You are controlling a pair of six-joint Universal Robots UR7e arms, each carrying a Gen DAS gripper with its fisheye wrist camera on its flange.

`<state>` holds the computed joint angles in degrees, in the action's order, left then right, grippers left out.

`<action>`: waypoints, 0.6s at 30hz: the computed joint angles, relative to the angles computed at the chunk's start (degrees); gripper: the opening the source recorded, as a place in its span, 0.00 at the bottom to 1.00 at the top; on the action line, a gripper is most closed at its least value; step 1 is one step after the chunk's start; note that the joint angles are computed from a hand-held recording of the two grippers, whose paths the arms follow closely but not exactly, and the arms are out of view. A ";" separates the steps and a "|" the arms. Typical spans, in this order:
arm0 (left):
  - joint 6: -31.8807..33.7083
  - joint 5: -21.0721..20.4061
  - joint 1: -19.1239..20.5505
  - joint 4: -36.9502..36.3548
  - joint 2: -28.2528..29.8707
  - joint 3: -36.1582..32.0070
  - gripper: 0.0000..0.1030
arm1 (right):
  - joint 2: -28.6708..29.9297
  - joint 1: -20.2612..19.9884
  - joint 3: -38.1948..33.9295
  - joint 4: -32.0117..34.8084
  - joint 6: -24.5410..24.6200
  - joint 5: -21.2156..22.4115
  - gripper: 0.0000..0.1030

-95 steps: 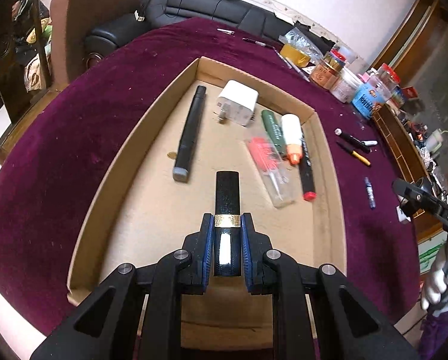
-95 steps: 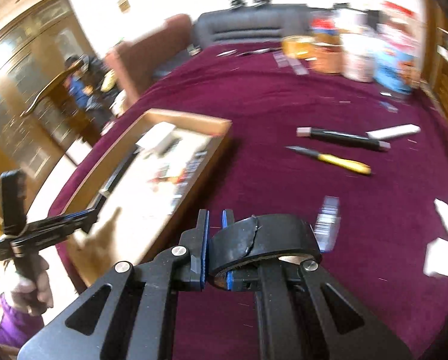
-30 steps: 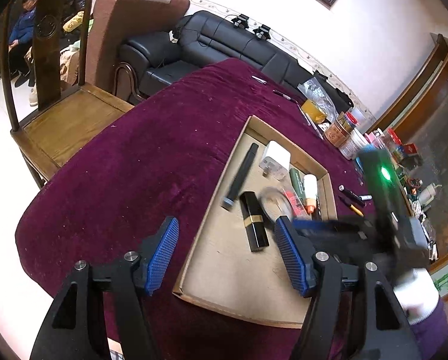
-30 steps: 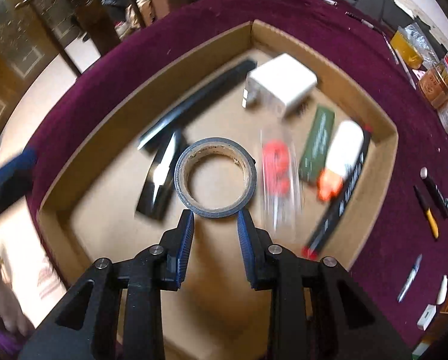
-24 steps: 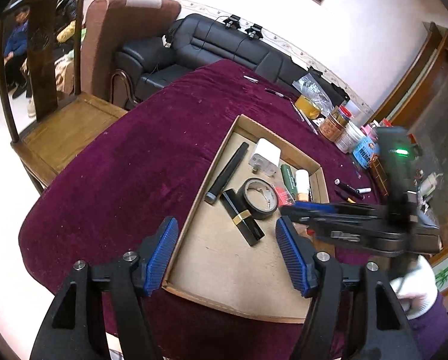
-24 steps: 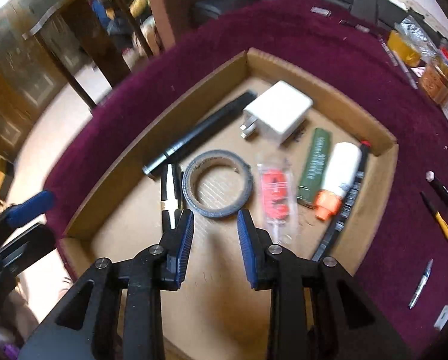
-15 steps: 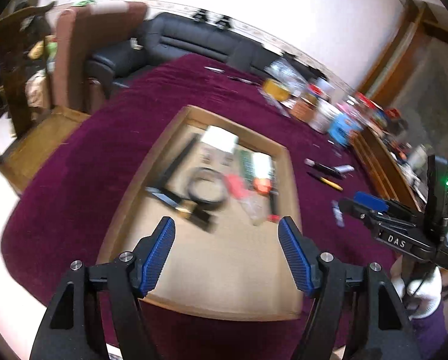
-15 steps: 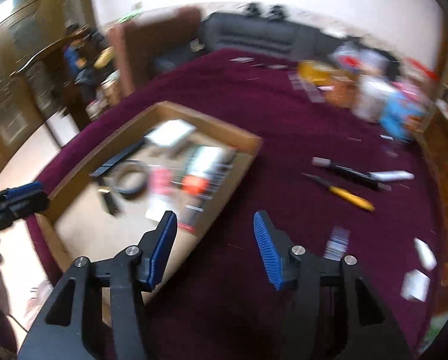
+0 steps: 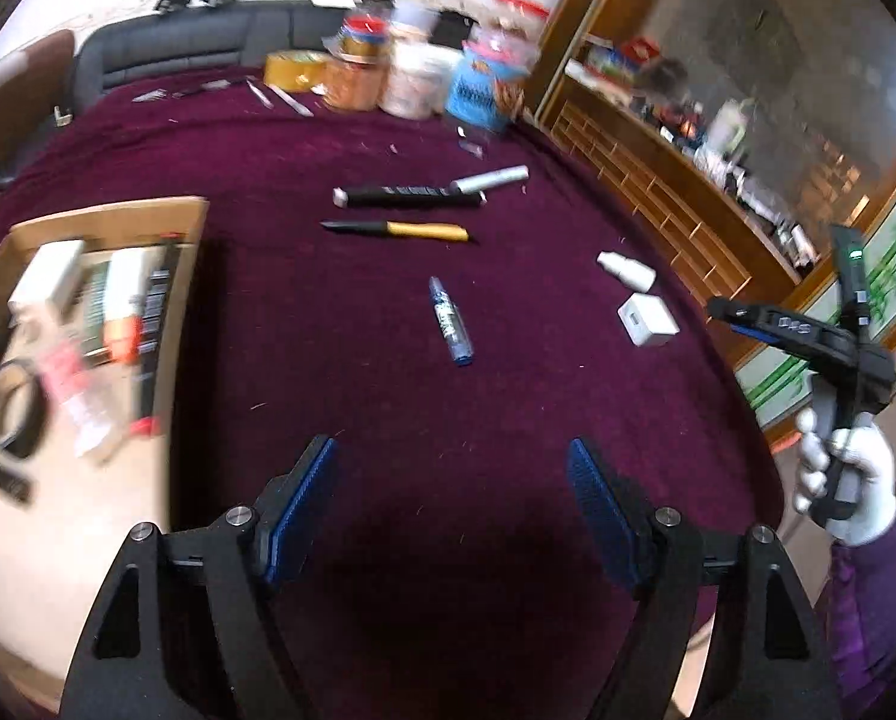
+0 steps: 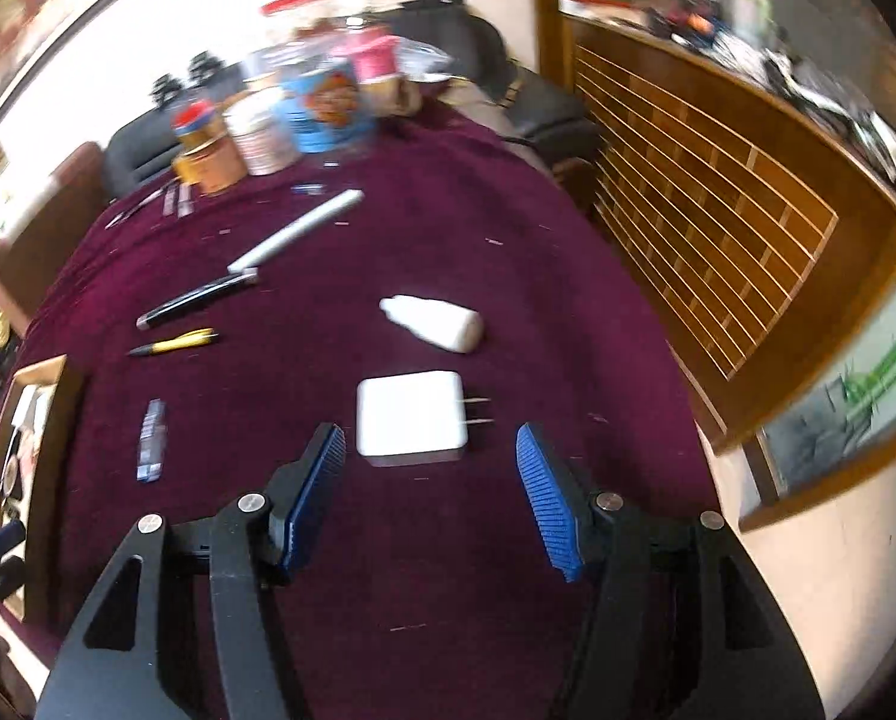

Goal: Organize rigid objects
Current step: 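Withdraw both grippers from the box back over the table, then grasp the clear blue pen with the left gripper while the right gripper approaches the white charger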

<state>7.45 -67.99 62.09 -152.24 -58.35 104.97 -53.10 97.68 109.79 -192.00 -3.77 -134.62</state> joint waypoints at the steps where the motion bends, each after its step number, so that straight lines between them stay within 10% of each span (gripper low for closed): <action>1: 0.18 1.22 -0.25 -0.48 1.56 -0.84 0.71 | -0.28 -0.56 0.33 0.14 1.02 1.00 0.57; 18: -0.40 7.02 -0.19 1.78 13.77 -12.32 0.70 | 0.68 -3.39 2.22 -6.06 -0.93 8.03 0.57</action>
